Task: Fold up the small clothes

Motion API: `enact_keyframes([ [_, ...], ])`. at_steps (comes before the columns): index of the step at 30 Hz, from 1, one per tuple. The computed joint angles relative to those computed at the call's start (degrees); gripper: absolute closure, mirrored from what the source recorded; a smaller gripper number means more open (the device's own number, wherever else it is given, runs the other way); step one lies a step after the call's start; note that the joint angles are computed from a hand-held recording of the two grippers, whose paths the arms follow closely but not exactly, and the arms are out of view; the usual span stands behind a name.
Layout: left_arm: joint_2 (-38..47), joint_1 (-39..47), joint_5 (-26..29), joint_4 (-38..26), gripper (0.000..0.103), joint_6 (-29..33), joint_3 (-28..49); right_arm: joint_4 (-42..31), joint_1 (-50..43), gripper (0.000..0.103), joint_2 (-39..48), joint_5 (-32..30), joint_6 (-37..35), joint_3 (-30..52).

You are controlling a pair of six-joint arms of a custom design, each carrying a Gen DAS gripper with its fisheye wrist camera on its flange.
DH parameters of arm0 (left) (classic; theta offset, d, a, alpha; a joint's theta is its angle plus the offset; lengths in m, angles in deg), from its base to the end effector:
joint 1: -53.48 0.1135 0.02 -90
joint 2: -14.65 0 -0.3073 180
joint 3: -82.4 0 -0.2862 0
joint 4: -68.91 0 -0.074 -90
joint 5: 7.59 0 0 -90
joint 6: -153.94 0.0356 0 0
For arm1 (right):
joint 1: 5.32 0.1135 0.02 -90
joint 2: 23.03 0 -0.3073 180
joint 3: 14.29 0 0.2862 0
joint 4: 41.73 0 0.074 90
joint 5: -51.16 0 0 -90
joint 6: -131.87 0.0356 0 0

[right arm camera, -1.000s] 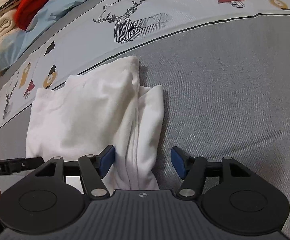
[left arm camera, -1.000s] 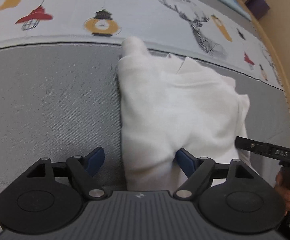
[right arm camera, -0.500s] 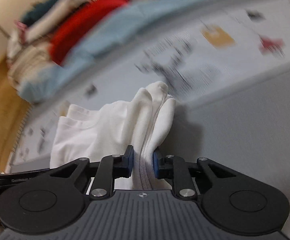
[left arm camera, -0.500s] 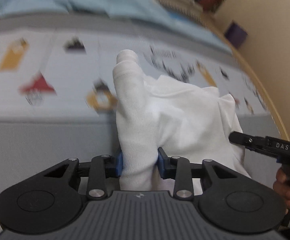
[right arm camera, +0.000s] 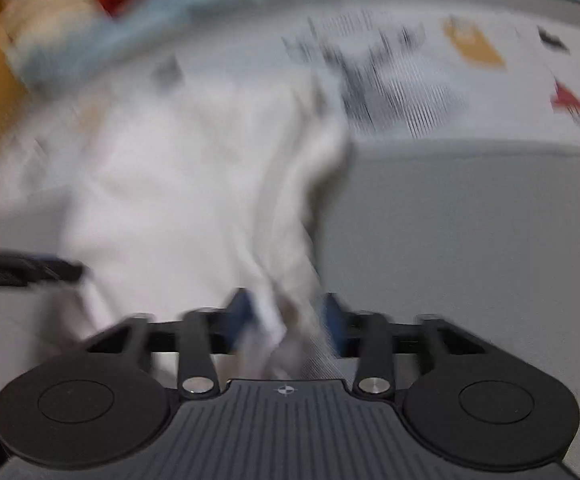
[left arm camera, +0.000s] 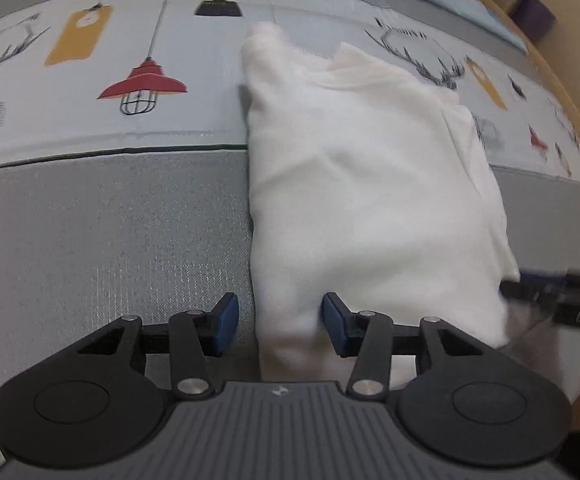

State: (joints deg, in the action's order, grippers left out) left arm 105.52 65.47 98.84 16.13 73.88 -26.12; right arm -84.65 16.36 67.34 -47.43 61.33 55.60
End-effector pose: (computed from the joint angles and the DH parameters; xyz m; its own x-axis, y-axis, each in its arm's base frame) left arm 0.3227 0.0582 0.2228 -0.9370 -0.0297 -0.3481 0.0479 0.9760 -0.2124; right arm 0.3130 0.1302 0.2230 -0.9258 -0.0136 -0.3777 -0.1262 0.9531 0.2751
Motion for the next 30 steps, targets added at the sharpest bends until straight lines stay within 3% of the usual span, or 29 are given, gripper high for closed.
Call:
enact_keyframes([
  [3,-2.2,1.0,1.8,1.0,0.051,-0.5,-0.9,0.7,-0.3,0.052,-1.4,-0.2,0.9,-1.1],
  [6,0.0,0.3,-1.8,-0.9,0.039,0.6,-1.2,-1.0,0.5,0.052,-1.6,2.0,-0.5,-1.0],
  [8,-1.3,-0.5,-4.4,-1.2,0.038,1.4,-2.4,-2.2,2.0,0.052,-2.3,5.4,0.0,-0.6],
  [11,-10.8,-1.9,-8.3,1.7,0.036,3.0,-6.8,-2.4,4.5,0.052,-7.2,11.6,1.9,-1.7],
  [13,-18.1,-1.4,-8.8,2.2,0.024,4.6,-8.9,-1.5,6.7,0.052,-12.0,16.6,2.5,-2.7],
  [14,-21.2,-0.6,-8.4,1.7,0.017,5.0,-9.2,-1.5,7.7,0.05,-14.3,18.8,3.2,-3.2],
  [16,-27.7,1.9,-5.7,-0.3,0.017,5.6,-9.6,-2.8,9.8,0.041,-19.2,22.0,5.7,-4.0],
  [18,-33.4,2.2,-3.9,-3.3,0.015,5.0,-9.1,-6.1,12.8,0.023,-23.1,24.8,9.0,-4.0],
  [19,-36.3,2.9,-2.8,-4.8,0.014,5.1,-9.1,-7.5,14.5,0.021,-24.6,26.3,10.4,-4.1],
  [24,-52.4,-1.8,-6.8,-10.5,0.011,-0.7,-13.3,-14.6,26.6,0.02,-31.7,36.6,20.5,-5.0],
  [26,-57.3,-7.4,-12.1,-12.5,0.011,-5.4,-15.6,-16.7,32.6,0.016,-34.1,41.1,25.0,-5.7],
  [28,-59.1,-12.2,-16.5,-15.6,0.011,-10.0,-16.6,-20.3,37.7,0.014,-33.5,45.0,29.7,-5.2],
  [30,-60.2,-13.4,-16.9,-17.4,0.011,-11.5,-17.2,-22.2,39.5,0.014,-32.6,45.2,32.8,-5.0],
])
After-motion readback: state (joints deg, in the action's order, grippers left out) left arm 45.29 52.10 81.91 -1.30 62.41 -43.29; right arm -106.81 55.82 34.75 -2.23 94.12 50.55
